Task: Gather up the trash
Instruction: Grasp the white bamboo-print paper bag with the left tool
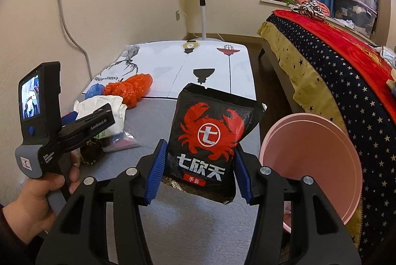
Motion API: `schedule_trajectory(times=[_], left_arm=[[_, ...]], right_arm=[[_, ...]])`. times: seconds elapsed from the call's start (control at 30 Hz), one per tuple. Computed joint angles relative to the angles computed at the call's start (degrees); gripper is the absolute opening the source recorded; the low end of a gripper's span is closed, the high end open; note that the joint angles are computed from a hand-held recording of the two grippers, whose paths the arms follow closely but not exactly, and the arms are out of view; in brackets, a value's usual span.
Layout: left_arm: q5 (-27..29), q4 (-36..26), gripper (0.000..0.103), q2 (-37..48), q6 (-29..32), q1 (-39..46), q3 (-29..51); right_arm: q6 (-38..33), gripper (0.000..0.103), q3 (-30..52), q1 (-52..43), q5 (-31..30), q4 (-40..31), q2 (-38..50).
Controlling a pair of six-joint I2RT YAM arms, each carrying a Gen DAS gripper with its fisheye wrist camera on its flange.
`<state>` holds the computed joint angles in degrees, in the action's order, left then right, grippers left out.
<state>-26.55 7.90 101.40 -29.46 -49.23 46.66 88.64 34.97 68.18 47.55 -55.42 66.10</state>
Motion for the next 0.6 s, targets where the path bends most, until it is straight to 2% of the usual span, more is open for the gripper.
schedule_trajectory(times=[0.03,0.07,0.13,0.33,0.6], left_arm=[[0.1,0.75,0.058,0.29,0.17,0.22,-0.24],[0.81,0.98,0.052,0.67,0.74,0.59,-0.15],[1.07,2.44,0.047,0.7,1.76,0.98,-1.0],[0.74,7.26,0.039,-2.75,3.43,0.94,-4.38],[3.53,6.88,0.038,-9.95,3.44,1.04,-5.69]], right_arm=[[0.12,0.052,-0.14,-0.05,-0.14,0.06,-0.02],[0.14,0.052,-0.31,-0.15,-0.3,0.2,-0.11],[-0.02,0.052,-0.42,-0.33,-0.49,0.54,-0.01],[0.31,0.052,0.03,0.49,0.18,0.19,0.59],[3.44,0.052,0.5,2.27,1.23,-2.86,0.38]])
